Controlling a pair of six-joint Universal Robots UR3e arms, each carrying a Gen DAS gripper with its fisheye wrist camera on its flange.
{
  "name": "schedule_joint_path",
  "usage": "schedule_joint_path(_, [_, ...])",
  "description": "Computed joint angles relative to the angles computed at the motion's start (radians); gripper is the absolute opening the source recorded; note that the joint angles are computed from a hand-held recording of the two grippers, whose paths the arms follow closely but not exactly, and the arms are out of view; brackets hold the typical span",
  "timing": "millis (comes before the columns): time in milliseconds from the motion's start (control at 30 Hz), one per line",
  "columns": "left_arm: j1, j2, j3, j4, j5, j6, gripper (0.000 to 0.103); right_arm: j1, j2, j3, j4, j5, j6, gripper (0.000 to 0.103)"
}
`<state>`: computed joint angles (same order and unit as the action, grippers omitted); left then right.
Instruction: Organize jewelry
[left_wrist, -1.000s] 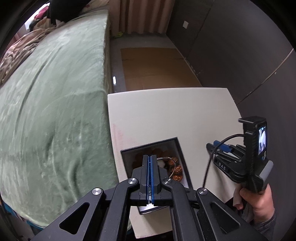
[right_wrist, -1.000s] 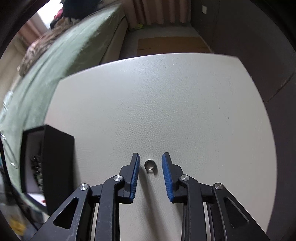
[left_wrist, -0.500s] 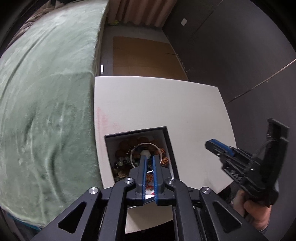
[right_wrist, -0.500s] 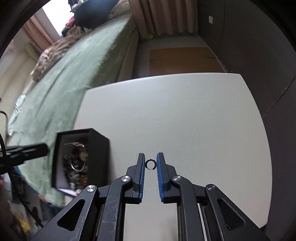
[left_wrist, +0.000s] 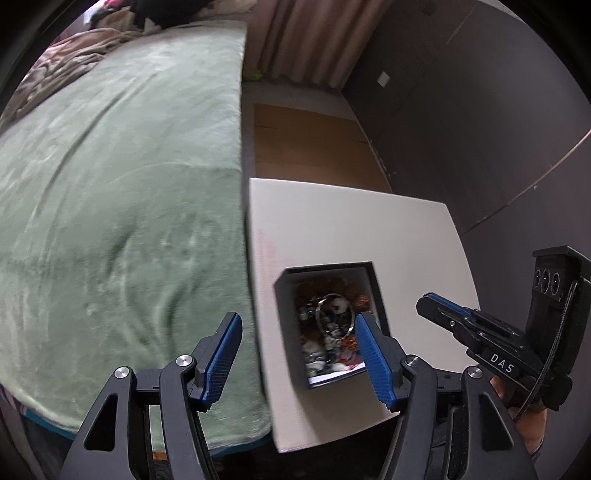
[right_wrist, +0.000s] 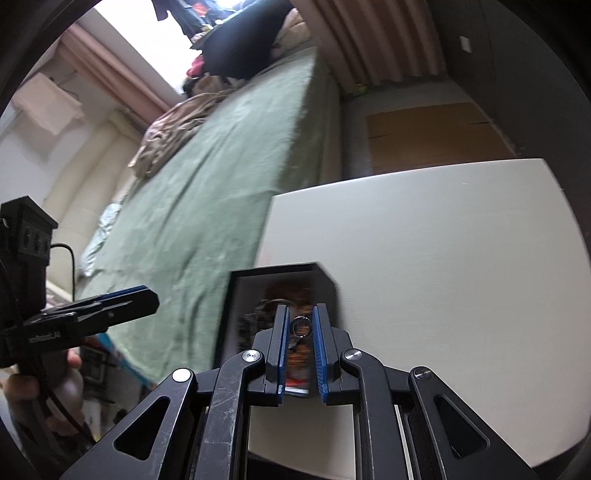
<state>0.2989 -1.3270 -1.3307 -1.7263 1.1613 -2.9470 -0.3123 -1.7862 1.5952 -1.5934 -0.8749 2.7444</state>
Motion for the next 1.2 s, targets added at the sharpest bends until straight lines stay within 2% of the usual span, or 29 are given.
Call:
schedule_joint_path(167, [0.098,0.068,-0.031,-0.057,-0.020,0.063,0.065,0.050,0.028,-0.011,-0.007,0.035,0.027,0.016])
schedule_joint_path(233, [0.133,0.091,-0.040,-0.077,-0.030,0.088,0.065,0.069,0.053,-0.026,-0.003,0.017,0.050,0.035])
schedule_joint_path(267, [0.147,0.103,-0.042,-0.087,-0.035,0.101,0.065,0.077,0.048,-0.012,-0.038,-0.009,0.082,0.050])
schedule_joint_path(333, [0.165,0.120,-0.038,-0.104,-0.046,0.121,0.065,0.067,0.037,-0.011,-0.038,-0.025,0.083,0.052])
schedule_joint_path(433, [0.171,0.142,-0.041,-0.108,-0.055,0.131,0.065,0.026,0.011,-0.039,0.042,-0.007,0.040,0.052])
schedule_joint_path(567, [0.154,0.170,-0.055,-0.086,-0.058,0.124,0.065,-0.031,-0.049,-0.061,0.116,-0.013,-0.015,0.066])
schedule_joint_path(667, [0.128,0.197,-0.069,-0.065,-0.057,0.116,0.065,-0.087,-0.087,-0.094,0.206,-0.012,-0.065,0.067])
schedule_joint_path(733, [0.114,0.218,-0.079,-0.054,-0.061,0.112,0.067,-0.122,-0.119,-0.115,0.257,-0.023,-0.098,0.071])
schedule_joint_path(800, [0.095,0.243,-0.090,-0.040,-0.064,0.101,0.077,-0.174,-0.151,-0.145,0.330,-0.019,-0.149,0.082])
schedule_joint_path(933, [0.035,0.282,-0.111,0.012,-0.052,0.053,0.085,-0.279,-0.197,-0.211,0.498,-0.011,-0.282,0.091])
schedule_joint_path(1100, [-0.033,0.326,-0.133,0.064,-0.036,-0.006,0.099,-0.499,-0.249,-0.320,0.826,0.014,-0.569,0.101])
schedule_joint_path(1200, [-0.062,0.361,-0.146,0.084,-0.037,-0.043,0.102,-0.652,-0.269,-0.412,1.017,0.017,-0.736,0.103])
